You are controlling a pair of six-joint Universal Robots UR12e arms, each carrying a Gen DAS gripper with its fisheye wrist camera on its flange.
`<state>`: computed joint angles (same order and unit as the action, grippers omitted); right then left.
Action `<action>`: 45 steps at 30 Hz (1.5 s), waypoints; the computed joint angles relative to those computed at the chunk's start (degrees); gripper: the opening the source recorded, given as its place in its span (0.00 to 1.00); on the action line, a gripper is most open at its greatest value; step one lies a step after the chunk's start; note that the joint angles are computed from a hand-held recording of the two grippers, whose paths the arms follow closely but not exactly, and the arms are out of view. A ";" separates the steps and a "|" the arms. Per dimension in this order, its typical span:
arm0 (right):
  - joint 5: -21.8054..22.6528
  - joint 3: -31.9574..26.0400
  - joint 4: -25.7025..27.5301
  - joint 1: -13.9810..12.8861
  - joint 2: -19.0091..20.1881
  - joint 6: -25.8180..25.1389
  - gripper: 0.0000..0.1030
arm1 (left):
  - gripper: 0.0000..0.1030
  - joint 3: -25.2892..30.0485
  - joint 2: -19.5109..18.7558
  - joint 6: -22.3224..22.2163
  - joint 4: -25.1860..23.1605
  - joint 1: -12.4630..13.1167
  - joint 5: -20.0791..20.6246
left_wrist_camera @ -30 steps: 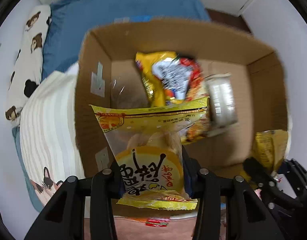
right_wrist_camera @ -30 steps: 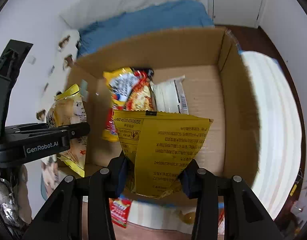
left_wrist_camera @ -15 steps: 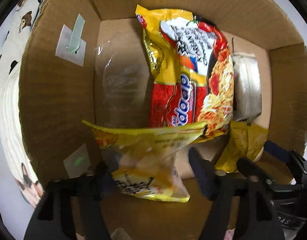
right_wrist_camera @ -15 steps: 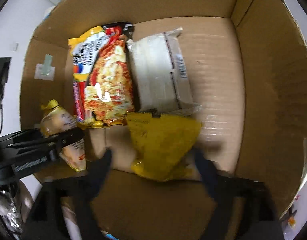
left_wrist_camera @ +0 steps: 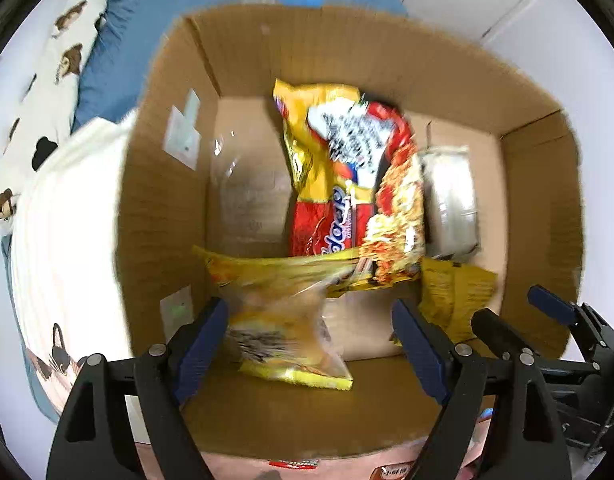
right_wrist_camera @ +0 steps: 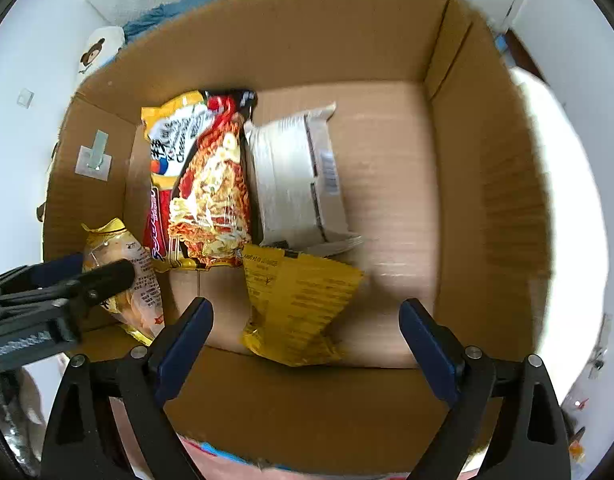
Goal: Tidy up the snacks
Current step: 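Grasp the orange packet with left tool while right tool grasps red spicy-strip packet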
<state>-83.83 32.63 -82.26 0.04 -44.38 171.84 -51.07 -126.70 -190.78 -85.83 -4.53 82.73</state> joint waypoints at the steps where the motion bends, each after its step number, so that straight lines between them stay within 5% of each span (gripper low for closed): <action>1: 0.13 1.52 -1.67 -0.05 -1.05 0.05 0.93 | 0.81 -1.03 0.77 -0.37 1.45 -0.09 0.35; 16: 2.79 19.13 -20.76 -0.99 -13.87 0.89 0.93 | 0.81 -15.44 12.51 -1.65 19.77 -1.93 7.15; 26: 9.17 27.08 -23.50 -2.14 -20.58 2.27 0.93 | 0.81 -22.84 18.43 -2.76 25.71 -2.32 9.02; 33: 14.99 35.79 -19.02 -3.03 -23.71 5.07 0.92 | 0.81 -29.45 20.27 -0.84 23.34 -2.79 14.94; 36: 15.62 38.22 -16.08 -2.63 -23.27 5.49 0.64 | 0.81 -29.73 18.15 2.61 18.25 -2.59 15.29; 41: 15.33 40.62 -15.44 -2.08 -22.60 7.32 0.63 | 0.81 -28.32 14.15 9.09 11.97 -2.36 12.44; 45: 15.01 41.11 -15.01 -1.61 -21.65 9.24 0.63 | 0.81 -28.07 12.16 10.81 11.51 -1.94 10.88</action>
<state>-68.82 73.74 -97.27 -1.57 -66.03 181.08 -79.14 -114.54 -179.97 -74.32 -6.47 93.62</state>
